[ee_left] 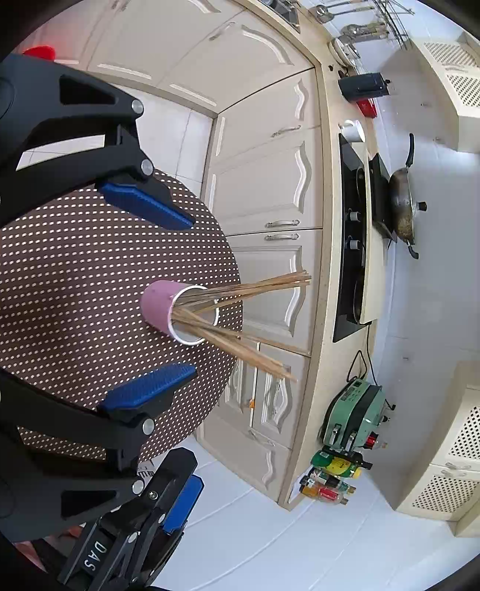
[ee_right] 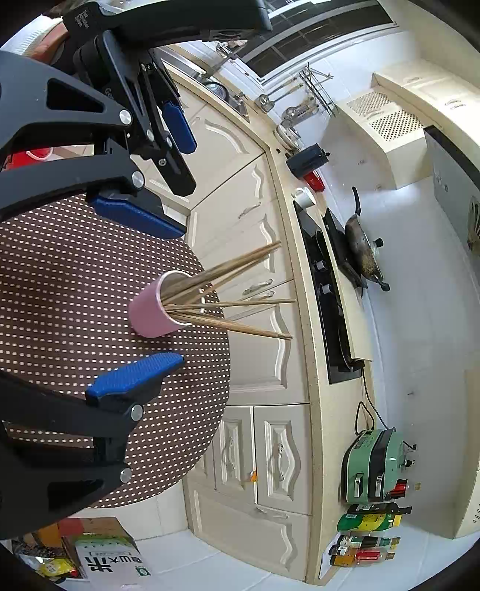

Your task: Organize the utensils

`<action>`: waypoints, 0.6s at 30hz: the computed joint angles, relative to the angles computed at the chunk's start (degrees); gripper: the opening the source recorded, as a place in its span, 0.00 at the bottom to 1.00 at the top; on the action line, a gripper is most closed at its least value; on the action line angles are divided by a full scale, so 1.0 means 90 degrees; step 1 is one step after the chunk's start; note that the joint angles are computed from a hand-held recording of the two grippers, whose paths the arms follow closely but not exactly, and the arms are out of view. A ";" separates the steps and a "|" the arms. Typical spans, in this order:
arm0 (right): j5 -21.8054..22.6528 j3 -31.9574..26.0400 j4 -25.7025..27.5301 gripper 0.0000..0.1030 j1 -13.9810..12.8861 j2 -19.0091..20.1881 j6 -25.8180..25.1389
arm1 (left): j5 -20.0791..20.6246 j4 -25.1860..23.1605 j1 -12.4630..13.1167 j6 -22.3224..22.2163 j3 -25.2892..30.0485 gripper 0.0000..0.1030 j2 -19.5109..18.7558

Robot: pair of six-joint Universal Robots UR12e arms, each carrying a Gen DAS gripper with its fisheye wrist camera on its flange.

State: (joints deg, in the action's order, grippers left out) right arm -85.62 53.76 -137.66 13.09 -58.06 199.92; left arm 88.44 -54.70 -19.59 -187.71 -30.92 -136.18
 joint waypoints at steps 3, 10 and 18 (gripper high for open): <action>0.0016 0.0245 -0.0097 0.64 0.0023 -0.0179 -0.0055 | 0.0177 0.0351 -0.0048 0.0006 -0.0613 0.73 0.0351; 0.0085 0.0770 -0.0352 0.69 0.0088 -0.0579 -0.0255 | 0.0421 0.0991 -0.0127 0.0032 -0.1728 0.78 0.1036; -0.0031 0.1234 -0.0640 0.74 0.0272 -0.0970 -0.0231 | 0.0516 0.1781 -0.0172 0.0110 -0.2721 0.82 0.1701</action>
